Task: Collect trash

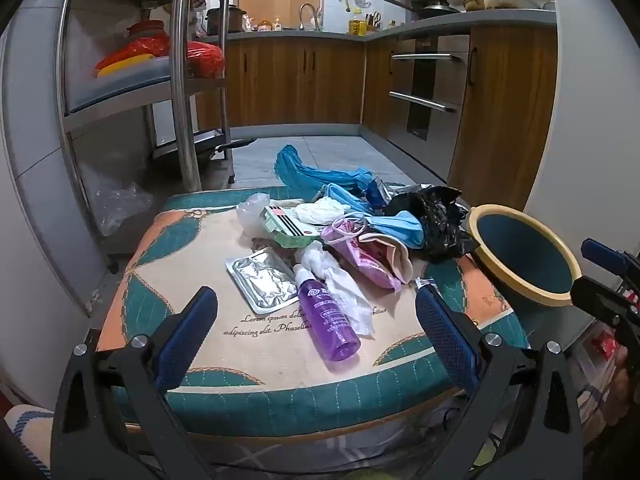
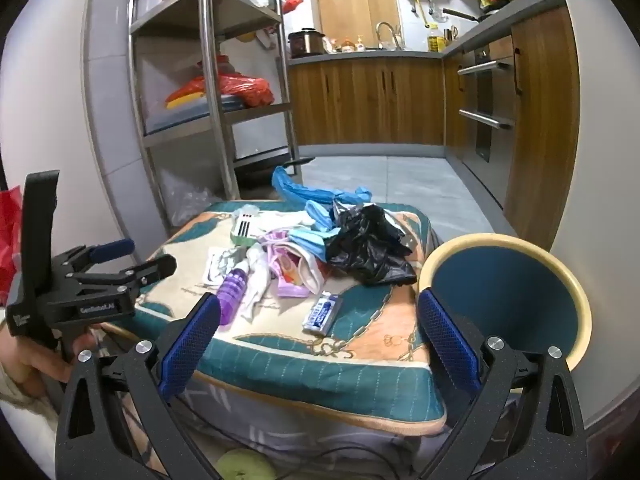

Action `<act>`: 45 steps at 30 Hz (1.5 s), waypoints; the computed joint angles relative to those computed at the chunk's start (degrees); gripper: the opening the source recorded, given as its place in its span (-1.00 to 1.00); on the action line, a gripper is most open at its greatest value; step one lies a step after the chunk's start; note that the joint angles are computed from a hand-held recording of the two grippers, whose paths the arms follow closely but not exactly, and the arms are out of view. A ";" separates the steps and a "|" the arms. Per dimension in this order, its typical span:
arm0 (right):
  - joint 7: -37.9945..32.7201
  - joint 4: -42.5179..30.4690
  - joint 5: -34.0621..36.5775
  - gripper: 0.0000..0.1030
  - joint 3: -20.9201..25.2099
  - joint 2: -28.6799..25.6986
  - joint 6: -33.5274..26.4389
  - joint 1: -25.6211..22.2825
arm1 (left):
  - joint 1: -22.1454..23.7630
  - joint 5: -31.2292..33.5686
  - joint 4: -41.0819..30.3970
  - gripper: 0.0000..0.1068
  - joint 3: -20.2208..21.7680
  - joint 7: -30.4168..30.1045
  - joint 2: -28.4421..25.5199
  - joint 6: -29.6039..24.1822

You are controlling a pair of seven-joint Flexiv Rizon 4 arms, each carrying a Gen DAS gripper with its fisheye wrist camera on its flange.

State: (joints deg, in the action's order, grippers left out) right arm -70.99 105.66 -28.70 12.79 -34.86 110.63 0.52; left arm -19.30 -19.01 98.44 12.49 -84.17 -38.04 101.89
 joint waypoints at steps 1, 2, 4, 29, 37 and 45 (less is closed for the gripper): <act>-0.73 -0.02 1.06 0.90 0.15 0.10 -0.29 0.37 | -0.19 -0.11 -0.01 0.82 0.20 -0.13 -0.02 -0.10; 0.79 -0.21 -0.23 0.90 1.26 -0.42 0.30 -0.87 | -0.36 -0.17 0.00 0.82 0.35 -0.25 -0.02 -0.14; 0.84 -0.20 -0.55 0.90 1.42 -0.47 0.39 -1.01 | -0.92 -0.36 -0.03 0.82 0.91 -0.54 -0.07 -0.39; 1.51 -0.07 -0.39 0.90 0.18 -0.23 0.10 -0.32 | 1.78 2.27 -0.28 0.82 -1.93 -1.15 0.03 -0.93; 1.31 -0.16 -0.28 0.90 0.43 -0.27 0.00 -0.53 | 2.03 2.28 -0.20 0.82 -2.25 -0.99 0.02 -0.81; 1.23 -0.20 -0.37 0.90 0.73 -0.25 -0.22 -0.75 | 1.68 2.05 -0.35 0.82 -1.85 -1.07 -0.07 -1.01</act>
State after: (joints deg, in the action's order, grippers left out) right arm -69.76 105.46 -29.07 13.52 -35.11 110.41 -0.23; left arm -17.62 -16.95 98.09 10.64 -85.25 -38.11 100.88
